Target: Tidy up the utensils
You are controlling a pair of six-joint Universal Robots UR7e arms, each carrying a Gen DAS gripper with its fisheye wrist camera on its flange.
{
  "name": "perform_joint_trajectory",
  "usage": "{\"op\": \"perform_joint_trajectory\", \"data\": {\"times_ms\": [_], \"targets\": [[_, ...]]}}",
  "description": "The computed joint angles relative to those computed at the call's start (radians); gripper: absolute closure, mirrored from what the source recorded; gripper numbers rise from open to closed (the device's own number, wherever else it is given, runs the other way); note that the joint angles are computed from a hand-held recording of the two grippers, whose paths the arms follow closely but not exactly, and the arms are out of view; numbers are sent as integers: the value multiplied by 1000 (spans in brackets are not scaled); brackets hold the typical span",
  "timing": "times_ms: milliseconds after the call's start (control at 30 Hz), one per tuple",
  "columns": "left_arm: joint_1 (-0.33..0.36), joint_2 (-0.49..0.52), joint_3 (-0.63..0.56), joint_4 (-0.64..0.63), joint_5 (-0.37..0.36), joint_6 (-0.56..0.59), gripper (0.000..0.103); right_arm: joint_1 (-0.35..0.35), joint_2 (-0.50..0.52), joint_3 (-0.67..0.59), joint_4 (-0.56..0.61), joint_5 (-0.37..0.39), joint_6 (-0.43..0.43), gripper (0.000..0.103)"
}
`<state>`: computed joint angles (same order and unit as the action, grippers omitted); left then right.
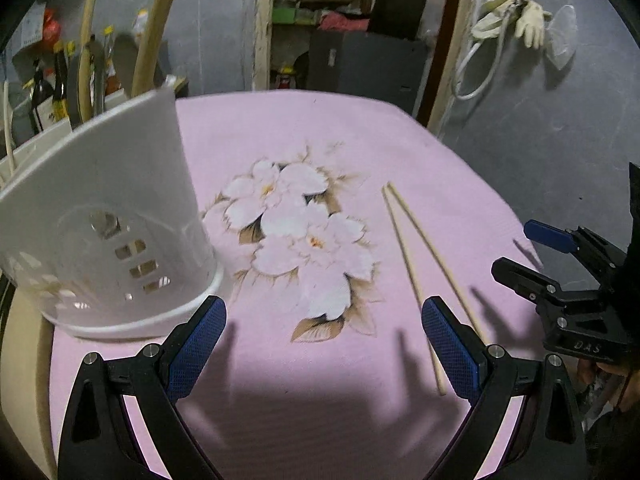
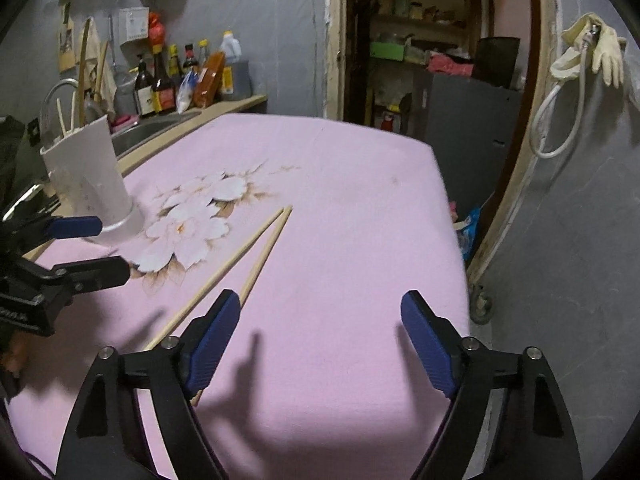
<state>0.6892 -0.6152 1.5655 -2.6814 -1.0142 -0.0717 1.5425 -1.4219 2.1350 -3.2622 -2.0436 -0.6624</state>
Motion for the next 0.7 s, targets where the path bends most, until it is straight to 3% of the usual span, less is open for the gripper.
{"op": "perform_joint_trajectory", "data": {"times_ms": [400, 533, 700], "targets": [[12, -11, -21, 119, 12, -112, 7, 4, 13, -38, 185, 27, 14, 39], [12, -16, -23, 140, 11, -128, 7, 24, 43, -42, 165, -29, -16, 41], [9, -23, -19, 148, 5, -134, 7, 40, 74, -46, 103, -98, -49, 58]]}}
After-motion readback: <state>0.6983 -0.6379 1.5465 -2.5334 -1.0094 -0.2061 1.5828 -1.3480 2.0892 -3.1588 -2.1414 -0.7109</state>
